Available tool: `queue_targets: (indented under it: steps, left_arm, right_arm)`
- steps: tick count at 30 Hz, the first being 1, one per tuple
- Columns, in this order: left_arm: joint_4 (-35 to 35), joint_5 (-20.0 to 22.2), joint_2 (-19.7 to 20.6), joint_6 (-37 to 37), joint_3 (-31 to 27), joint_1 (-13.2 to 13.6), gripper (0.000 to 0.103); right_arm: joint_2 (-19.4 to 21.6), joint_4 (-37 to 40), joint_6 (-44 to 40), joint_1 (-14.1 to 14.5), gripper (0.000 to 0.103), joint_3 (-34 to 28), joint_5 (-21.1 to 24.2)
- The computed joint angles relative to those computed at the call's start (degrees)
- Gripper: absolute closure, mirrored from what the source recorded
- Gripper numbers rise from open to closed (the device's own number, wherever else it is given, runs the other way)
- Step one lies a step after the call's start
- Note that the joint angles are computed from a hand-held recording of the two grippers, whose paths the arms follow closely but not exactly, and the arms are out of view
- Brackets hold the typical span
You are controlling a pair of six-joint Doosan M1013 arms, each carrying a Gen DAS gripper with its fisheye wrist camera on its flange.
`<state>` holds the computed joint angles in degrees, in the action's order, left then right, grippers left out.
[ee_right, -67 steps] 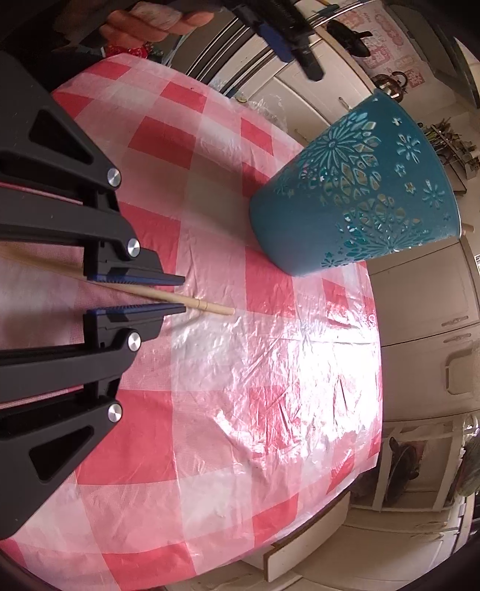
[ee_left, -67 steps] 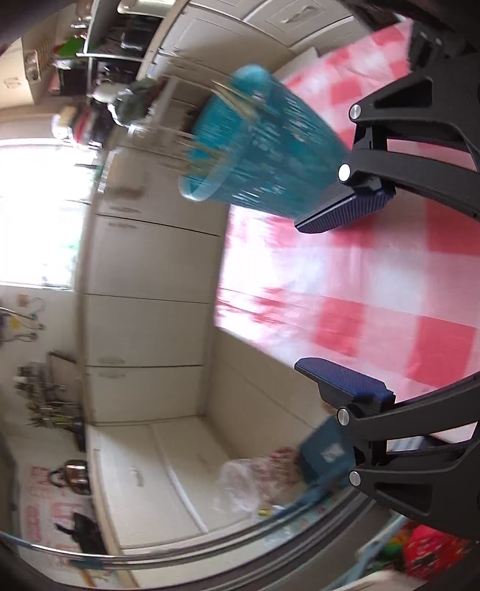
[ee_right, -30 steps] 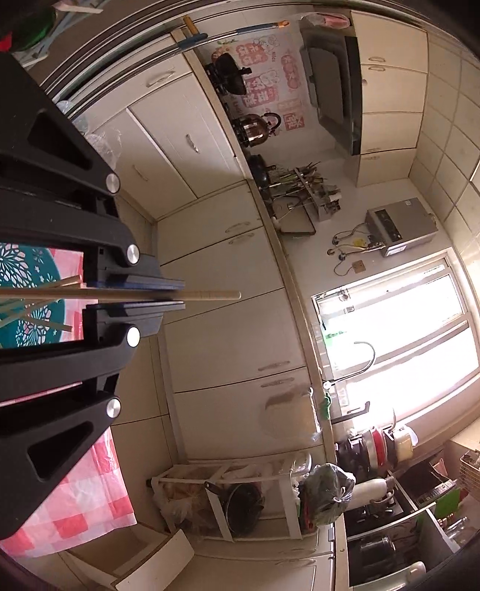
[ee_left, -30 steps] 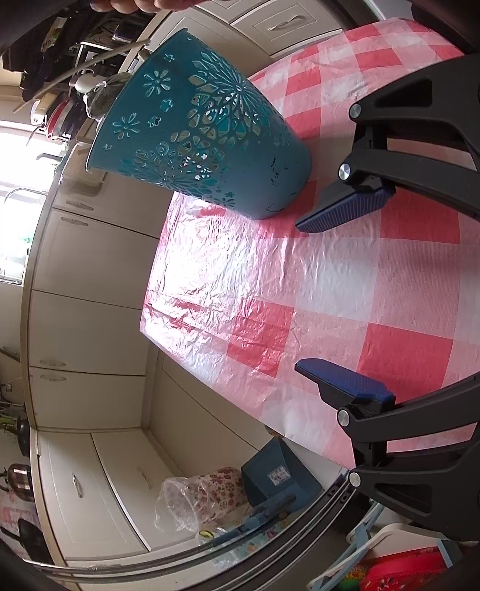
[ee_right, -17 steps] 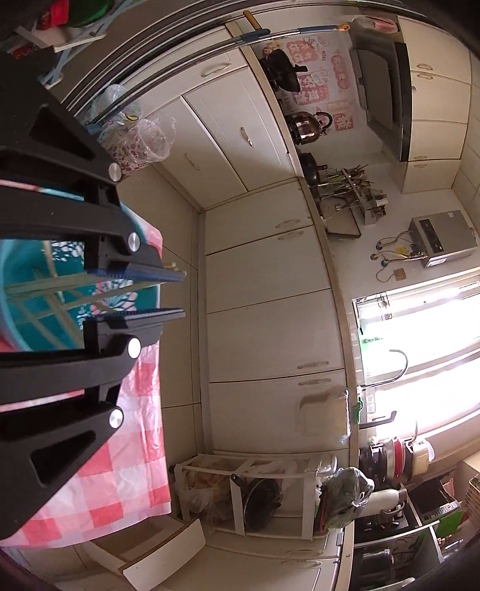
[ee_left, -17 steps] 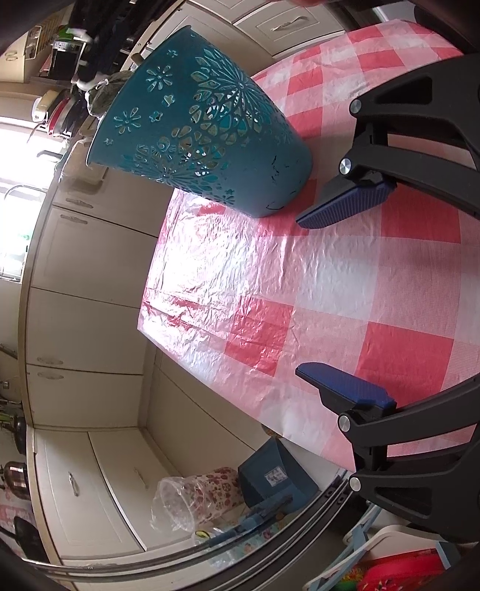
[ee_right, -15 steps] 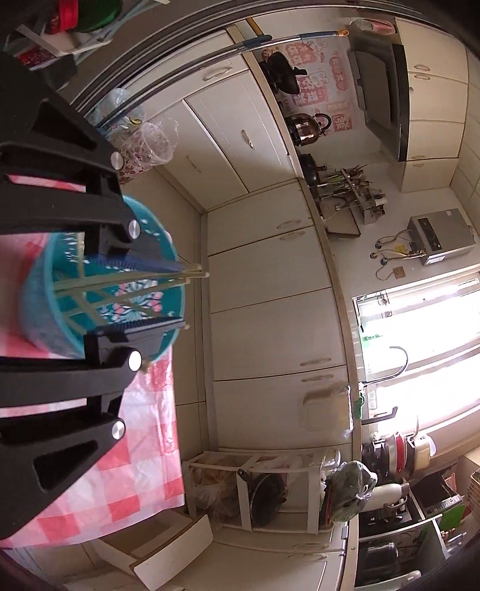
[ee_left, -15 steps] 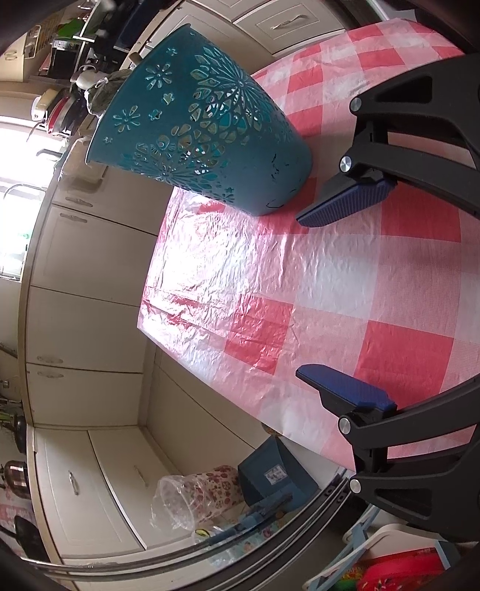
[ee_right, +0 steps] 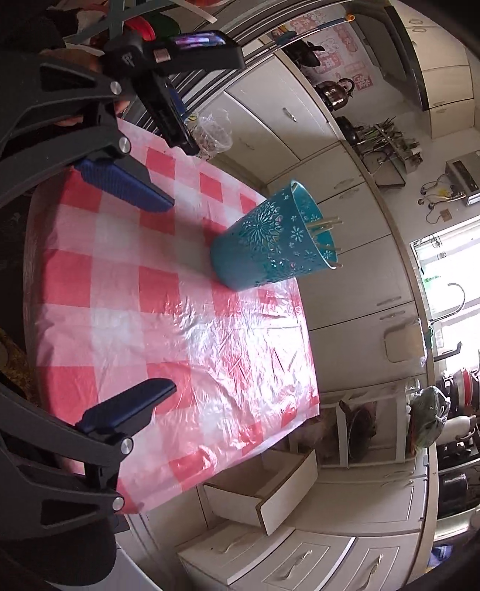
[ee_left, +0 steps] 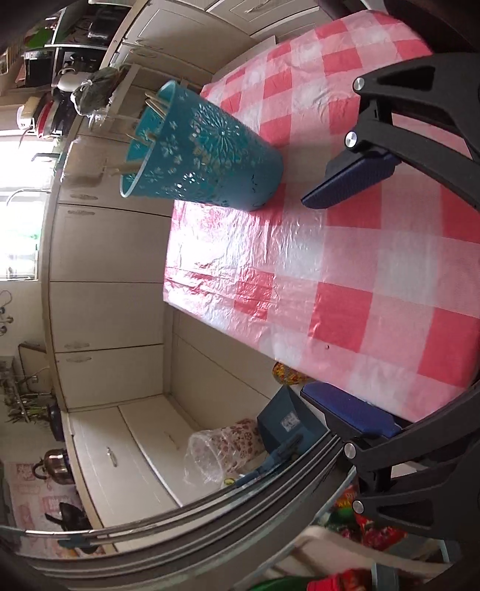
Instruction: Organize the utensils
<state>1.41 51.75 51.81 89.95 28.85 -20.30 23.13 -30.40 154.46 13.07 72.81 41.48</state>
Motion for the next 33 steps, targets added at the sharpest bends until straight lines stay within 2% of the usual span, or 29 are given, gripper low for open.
queue_targets:
  steps: [4, 10, 16, 19, 23, 26, 28, 31, 33]
  left_arm:
    - [-0.49, -6.03, -7.3, 1.45, 10.11, 0.32, 0.008]
    - [-2.12, -11.0, -14.55, 2.83, 18.19, 1.1, 0.008]
    - [-8.69, -9.79, -19.45, 9.46, 22.33, 2.29, 0.008]
    - [-9.55, -9.03, -21.72, 8.81, 24.63, 2.93, 0.008]
    - [-11.77, -5.36, -23.22, 7.08, 25.64, 3.96, 0.008]
    - [-15.29, -2.51, -24.23, 9.64, 25.78, 4.82, 0.008]
    - [-15.35, -5.19, -26.05, 12.68, 27.87, 4.83, 0.008]
    - [-8.94, -12.45, -29.03, 11.14, 31.68, 3.9, 0.008]
    - [-8.14, -13.75, -29.77, 10.26, 32.29, 3.93, 0.008]
  right_arm:
    - [-1.41, -3.4, 2.56, 1.31, 0.009, -0.2, 0.27]
    - [-3.39, -8.15, 3.98, 3.54, 0.007, -0.65, -1.69]
    - [-4.62, -10.92, 5.28, 6.05, 0.007, -2.29, -0.32]
    - [-5.39, -14.39, 8.8, 8.02, 0.007, -1.93, 0.71]
    - [-6.55, -16.15, 11.9, 9.72, 0.007, -0.78, 0.0]
    - [-7.31, -16.74, 11.61, 10.68, 0.007, -0.31, -0.52]
    - [-7.76, -18.39, 12.92, 11.14, 0.007, 0.08, -0.75]
    - [-8.19, -20.94, 15.73, 11.68, 0.007, 0.64, -0.68]
    - [-8.31, -20.86, 16.13, 11.85, 0.007, 0.73, -0.71]
